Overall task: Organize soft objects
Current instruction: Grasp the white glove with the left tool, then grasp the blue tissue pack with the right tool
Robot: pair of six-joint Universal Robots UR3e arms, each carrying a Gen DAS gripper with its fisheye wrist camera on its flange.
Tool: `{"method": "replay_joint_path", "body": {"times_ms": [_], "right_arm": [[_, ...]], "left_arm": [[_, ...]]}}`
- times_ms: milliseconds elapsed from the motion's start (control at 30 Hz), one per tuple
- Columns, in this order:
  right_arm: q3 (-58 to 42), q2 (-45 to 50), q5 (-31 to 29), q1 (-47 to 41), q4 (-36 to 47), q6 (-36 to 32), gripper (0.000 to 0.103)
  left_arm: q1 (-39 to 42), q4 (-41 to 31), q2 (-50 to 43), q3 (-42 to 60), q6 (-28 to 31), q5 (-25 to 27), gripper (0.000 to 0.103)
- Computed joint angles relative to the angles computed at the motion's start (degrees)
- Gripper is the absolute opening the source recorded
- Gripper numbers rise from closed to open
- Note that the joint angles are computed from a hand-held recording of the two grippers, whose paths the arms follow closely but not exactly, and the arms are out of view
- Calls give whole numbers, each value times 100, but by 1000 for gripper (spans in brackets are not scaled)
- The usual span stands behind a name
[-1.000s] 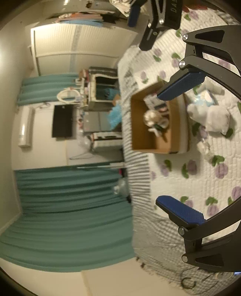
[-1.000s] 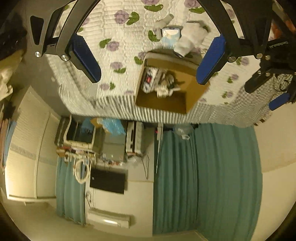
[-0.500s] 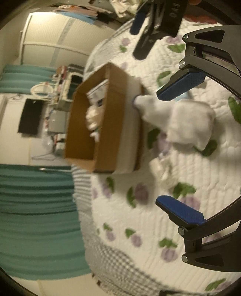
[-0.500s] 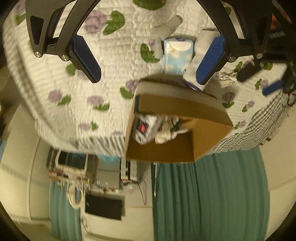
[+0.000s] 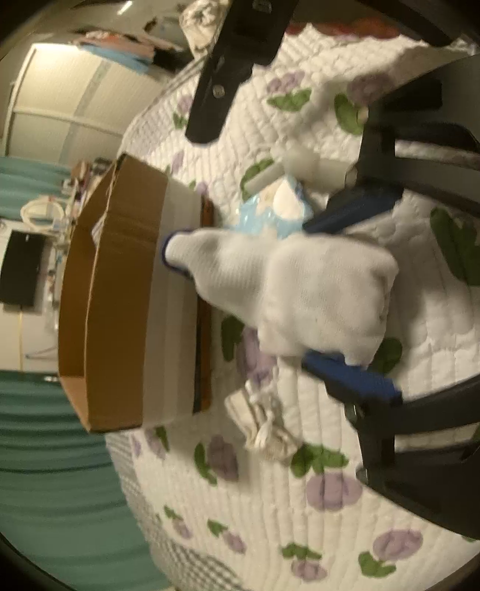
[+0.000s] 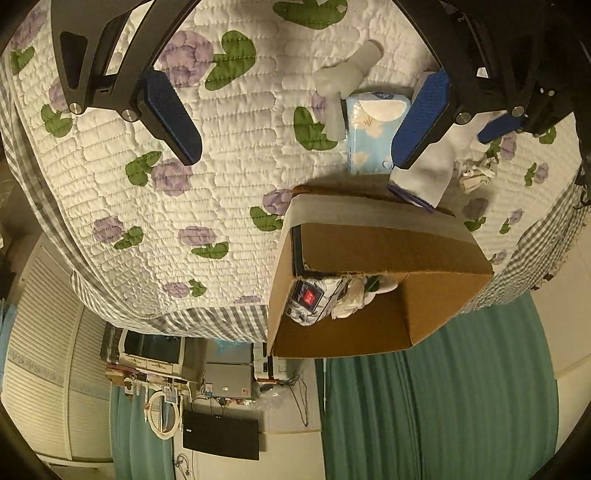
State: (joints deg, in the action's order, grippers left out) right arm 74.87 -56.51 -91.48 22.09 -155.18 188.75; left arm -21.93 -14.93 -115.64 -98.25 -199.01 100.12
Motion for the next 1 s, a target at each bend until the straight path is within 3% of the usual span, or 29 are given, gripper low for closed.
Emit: {"method": "replay_joint_path", "body": {"times_ms": [67,167,500,733,1000], "right_arm": [[-14,20,22,4,47,-2,103],[-47,53,34,26,77,1,103],[-262,151,109,144,166,-43,103],[-1098,712,222,428,800,-220,103],[-2642,1687,176,734,1884,-361,81]], "left_arm": [[32,78,81,-113,38,-85,50],[79,111,249,-233,-51,-97,47],[350,-123,837,-365,127,385,46],[583,-256,1042,-632,125,568,46],[955,10,1078,-1118,107,52,46]]}}
